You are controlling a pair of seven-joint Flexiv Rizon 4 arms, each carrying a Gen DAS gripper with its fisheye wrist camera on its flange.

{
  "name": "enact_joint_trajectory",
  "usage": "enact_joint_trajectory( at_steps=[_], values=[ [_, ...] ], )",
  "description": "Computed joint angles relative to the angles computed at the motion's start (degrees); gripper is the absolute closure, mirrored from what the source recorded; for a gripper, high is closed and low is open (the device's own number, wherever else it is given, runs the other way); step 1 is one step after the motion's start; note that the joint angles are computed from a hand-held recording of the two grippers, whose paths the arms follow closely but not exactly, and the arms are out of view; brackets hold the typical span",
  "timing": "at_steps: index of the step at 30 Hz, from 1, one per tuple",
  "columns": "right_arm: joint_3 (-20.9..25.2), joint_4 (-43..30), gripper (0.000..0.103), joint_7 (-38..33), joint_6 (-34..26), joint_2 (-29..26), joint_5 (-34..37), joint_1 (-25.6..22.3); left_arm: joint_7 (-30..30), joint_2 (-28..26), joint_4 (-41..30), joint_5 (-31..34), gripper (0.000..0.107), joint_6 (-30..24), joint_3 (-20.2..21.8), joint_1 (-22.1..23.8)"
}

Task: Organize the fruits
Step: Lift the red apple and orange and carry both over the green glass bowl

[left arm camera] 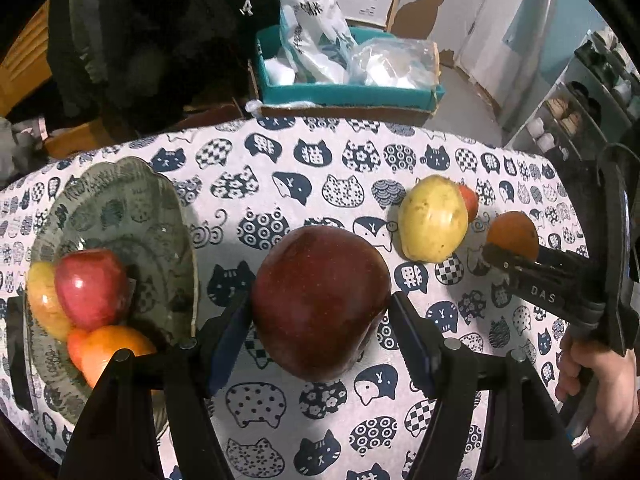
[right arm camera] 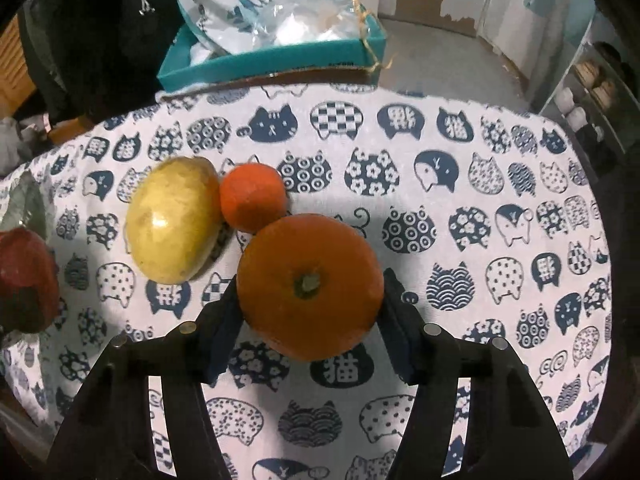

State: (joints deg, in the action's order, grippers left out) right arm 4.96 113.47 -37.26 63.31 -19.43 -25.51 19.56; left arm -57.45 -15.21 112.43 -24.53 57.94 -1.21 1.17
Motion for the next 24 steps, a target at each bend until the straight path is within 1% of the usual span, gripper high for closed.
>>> enact_joint_trajectory(
  at_steps=[10, 24],
  values=[
    [-0.7, 1.3, 0.04, 4.3, 0.2, 4.2, -7.1, 1.6, 1.9, 3.2, 1.6, -3.4, 0.035, 1.4, 0.1, 0.5],
    [0.7, 2.4, 0.04, 8.8, 1.5, 9.6, -14.2, 0.3, 4.8, 7.6, 3.2, -8.0, 0.035, 2.1, 1.0, 0.2]
  ],
)
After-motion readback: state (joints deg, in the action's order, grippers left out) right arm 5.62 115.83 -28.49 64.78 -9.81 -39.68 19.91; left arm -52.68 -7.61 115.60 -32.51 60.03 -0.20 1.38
